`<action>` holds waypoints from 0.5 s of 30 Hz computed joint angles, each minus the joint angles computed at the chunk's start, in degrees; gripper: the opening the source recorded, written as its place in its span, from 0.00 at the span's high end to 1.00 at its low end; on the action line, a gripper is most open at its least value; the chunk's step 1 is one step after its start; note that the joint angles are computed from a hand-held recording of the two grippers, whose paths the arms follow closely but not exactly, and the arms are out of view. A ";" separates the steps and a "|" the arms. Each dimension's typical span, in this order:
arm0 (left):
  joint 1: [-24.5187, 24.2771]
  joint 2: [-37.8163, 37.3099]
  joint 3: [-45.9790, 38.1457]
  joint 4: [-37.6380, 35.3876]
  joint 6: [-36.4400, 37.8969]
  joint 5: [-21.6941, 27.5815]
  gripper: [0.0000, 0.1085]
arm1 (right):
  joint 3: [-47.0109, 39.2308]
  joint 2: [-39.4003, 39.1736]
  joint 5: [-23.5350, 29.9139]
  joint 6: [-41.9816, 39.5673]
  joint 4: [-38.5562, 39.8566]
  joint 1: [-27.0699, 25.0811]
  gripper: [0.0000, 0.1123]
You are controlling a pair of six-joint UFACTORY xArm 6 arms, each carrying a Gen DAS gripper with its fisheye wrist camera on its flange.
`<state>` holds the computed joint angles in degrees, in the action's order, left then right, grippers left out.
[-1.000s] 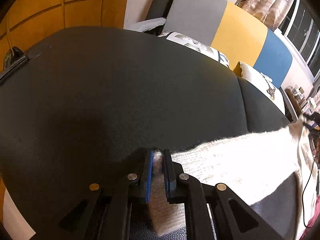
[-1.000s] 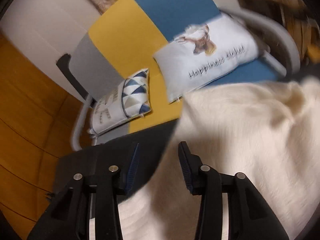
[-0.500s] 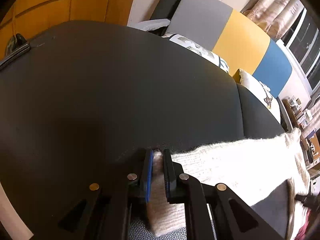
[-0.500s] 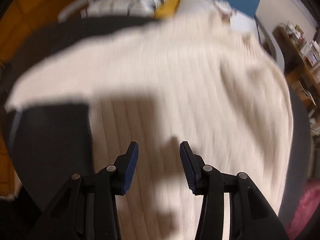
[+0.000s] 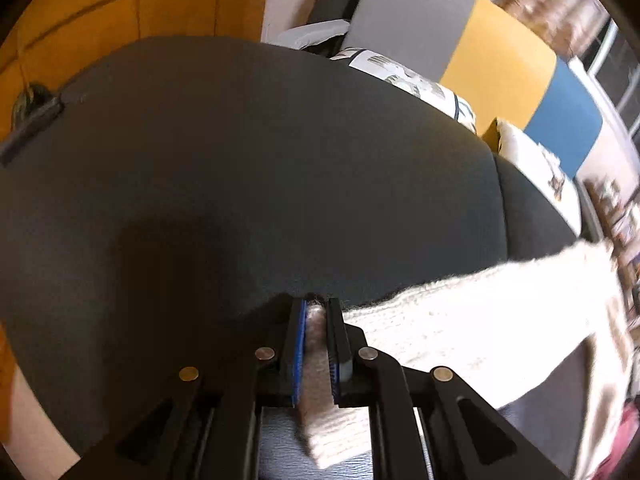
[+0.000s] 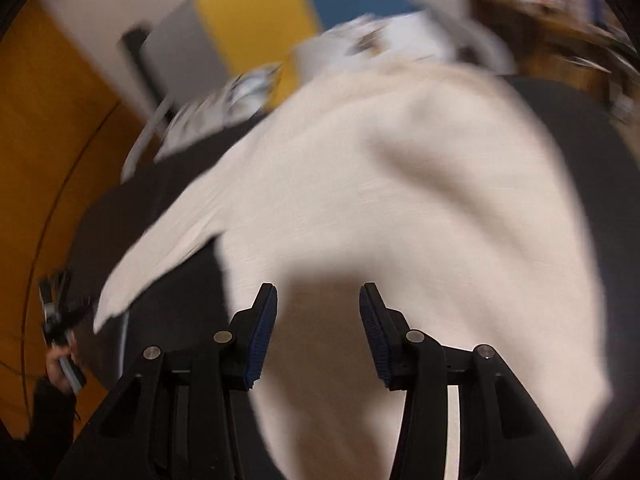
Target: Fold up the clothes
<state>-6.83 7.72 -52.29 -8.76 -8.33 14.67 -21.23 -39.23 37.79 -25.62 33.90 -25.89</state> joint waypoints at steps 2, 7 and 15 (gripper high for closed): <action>0.52 0.14 -0.62 0.30 -0.21 1.02 0.92 | 2.24 -5.13 3.40 -0.84 -3.56 -4.31 0.58; 1.09 0.07 -2.08 -0.45 1.30 2.84 0.92 | 8.05 -10.65 8.79 1.76 -18.70 -4.30 0.58; 2.78 -0.41 -6.09 -7.32 7.95 5.13 0.91 | 9.86 -6.33 8.81 3.52 -7.47 5.74 0.57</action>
